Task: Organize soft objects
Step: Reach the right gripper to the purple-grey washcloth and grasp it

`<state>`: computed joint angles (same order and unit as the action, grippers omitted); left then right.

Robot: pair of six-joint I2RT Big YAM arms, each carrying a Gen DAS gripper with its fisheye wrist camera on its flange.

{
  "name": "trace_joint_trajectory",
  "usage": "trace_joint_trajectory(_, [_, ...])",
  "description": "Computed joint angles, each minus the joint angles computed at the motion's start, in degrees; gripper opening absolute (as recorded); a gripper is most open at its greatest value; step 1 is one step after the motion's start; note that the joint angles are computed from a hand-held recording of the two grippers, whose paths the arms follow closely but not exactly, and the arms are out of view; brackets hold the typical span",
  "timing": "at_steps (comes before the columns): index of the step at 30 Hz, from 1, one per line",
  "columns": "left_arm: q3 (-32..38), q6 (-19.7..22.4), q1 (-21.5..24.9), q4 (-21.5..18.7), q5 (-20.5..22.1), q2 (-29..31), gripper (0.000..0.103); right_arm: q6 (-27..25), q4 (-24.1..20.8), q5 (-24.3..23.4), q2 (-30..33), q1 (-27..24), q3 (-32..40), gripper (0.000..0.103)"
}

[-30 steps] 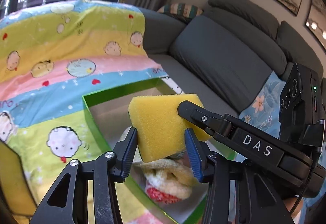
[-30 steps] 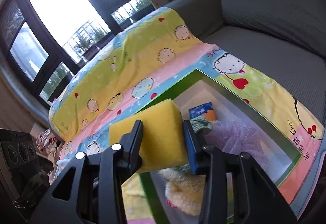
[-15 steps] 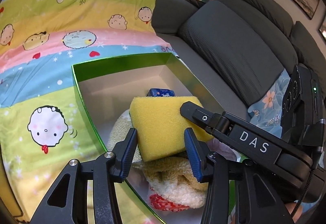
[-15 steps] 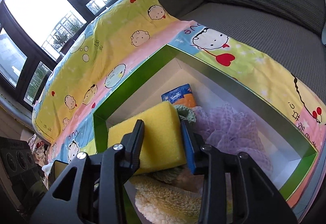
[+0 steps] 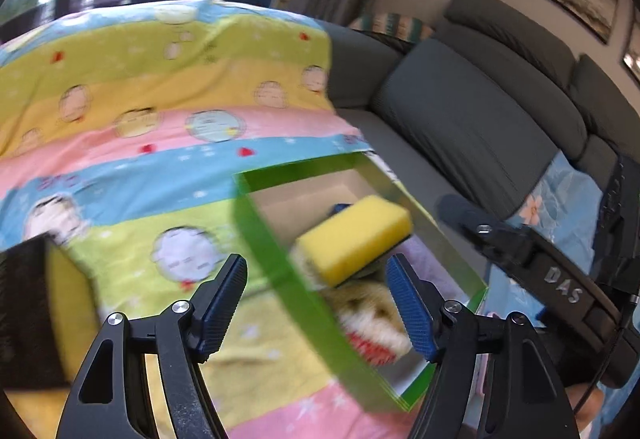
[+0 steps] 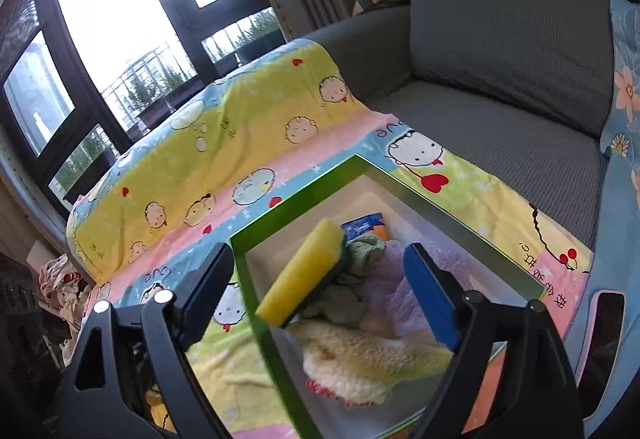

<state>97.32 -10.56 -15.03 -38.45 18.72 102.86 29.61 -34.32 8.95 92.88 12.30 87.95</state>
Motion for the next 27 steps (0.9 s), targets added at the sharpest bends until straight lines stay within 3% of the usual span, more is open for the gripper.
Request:
trace_joint_trajectory(3, [-5.6,-1.5,2.96,1.77,0.64,-4.67,0.076,-1.78,0.2,0.07,-1.26,2.01,-0.33,0.091])
trace_joint_trajectory(5, [-9.06,-2.08,4.83,2.58,-0.72,-7.68,0.082,-2.48,0.61,-0.93,-1.44,2.94,-0.2,0.092])
trace_joint_trajectory(7, [-12.73,-3.34,7.27,2.85,-2.67,-11.06,0.082,-3.32,0.57,-2.53,-1.69,4.28,-0.03,0.094])
trace_joint_trajectory(14, [-24.54,-10.91,18.82,2.87,-8.87,-20.53,0.082,-8.29,-3.76,-9.98,1.35,10.83,5.45,0.094])
trace_joint_trajectory(16, [-27.16,-12.94,22.38,2.82,-8.9,-22.26,0.082,-9.26,-5.41,-11.83,2.63,12.62,7.49,0.094])
trace_joint_trajectory(19, [-30.61,-14.83,26.95,2.43,-10.44,-24.38,0.082,-11.28,-7.15,-22.44,5.84,15.03,11.26,0.095])
trace_joint_trajectory(21, [-32.74,-15.55,29.19,2.83,-11.5,-25.46,0.082,-12.82,-10.45,-28.65,9.29,16.81,15.66,0.095])
trace_joint_trajectory(23, [-34.37,-16.47,31.36,2.84,-10.62,-25.94,0.082,-14.25,-13.74,-31.01,13.08,19.13,20.76,0.095])
trace_joint_trajectory(27, [-37.59,-18.02,35.15,3.16,-9.57,-26.62,0.082,-16.8,-28.2,-29.89,25.51,23.76,39.54,0.095])
